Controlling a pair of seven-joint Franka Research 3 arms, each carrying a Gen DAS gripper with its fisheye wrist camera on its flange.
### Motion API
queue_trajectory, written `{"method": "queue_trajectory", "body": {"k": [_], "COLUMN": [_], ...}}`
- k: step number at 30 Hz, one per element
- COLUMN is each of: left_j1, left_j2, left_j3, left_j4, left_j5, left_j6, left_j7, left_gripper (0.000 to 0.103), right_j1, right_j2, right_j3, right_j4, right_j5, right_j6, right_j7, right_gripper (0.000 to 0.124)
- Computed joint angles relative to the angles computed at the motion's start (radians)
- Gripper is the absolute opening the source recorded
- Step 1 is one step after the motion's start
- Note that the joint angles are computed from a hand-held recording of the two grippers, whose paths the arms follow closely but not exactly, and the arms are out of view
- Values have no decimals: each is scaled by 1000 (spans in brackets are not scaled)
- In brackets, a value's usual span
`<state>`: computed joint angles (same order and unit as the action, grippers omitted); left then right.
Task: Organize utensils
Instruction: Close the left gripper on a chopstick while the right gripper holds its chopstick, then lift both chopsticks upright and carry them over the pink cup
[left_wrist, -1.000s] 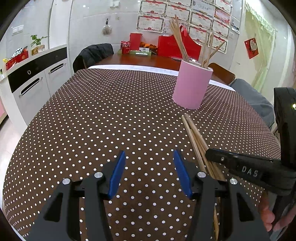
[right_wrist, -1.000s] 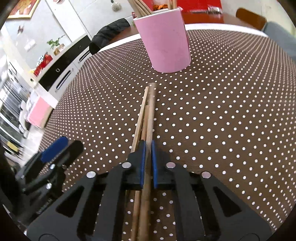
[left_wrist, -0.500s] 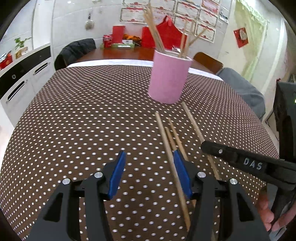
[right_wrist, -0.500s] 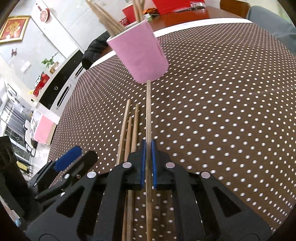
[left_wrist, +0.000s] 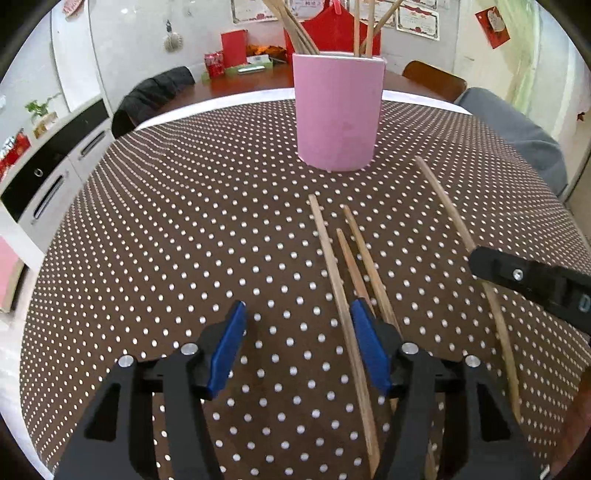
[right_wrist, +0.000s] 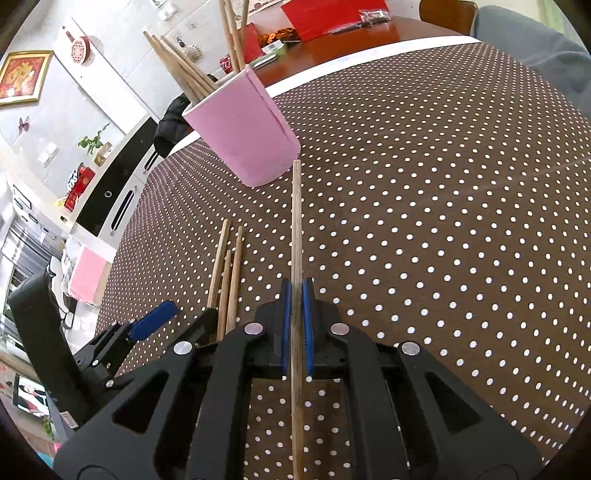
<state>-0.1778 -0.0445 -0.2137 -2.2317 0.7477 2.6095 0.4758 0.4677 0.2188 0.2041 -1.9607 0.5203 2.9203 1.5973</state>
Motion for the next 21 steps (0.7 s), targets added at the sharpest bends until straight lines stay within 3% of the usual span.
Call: {"method": "queue_trajectory", "body": {"k": [2,3,4,9,14,21], "left_j1": [-2,-3,-7,1,26,94], "left_j2": [7,9,13,8,-42,-88], "left_j3": [4,7,2,18,24,-4], "left_j4": [4,3,17,-4,-62,-80], "left_j5": [-37,-73,-79,-197,-197,-21], "left_j6": [28,54,24,97,181,296], "left_j7": [53,94,112,192,159,-29], "left_gripper": [46,19,7,6,6,6], "right_j1": [-5,-11,-16,-22,-8,7], "right_j2": [-2,-6,-10,-28,-44,-68], "right_j3": [6,11,16,21,13,5], "right_j4": [-2,-7,-11,-25,-30,-24], "right_j5": [12,26,40,80,77,55], "right_j6": [2,3,4,8,35,69], "right_j7": [-14,-28,-43,-83,-86,-88], "right_gripper": [6,6,6,6,6,6]}}
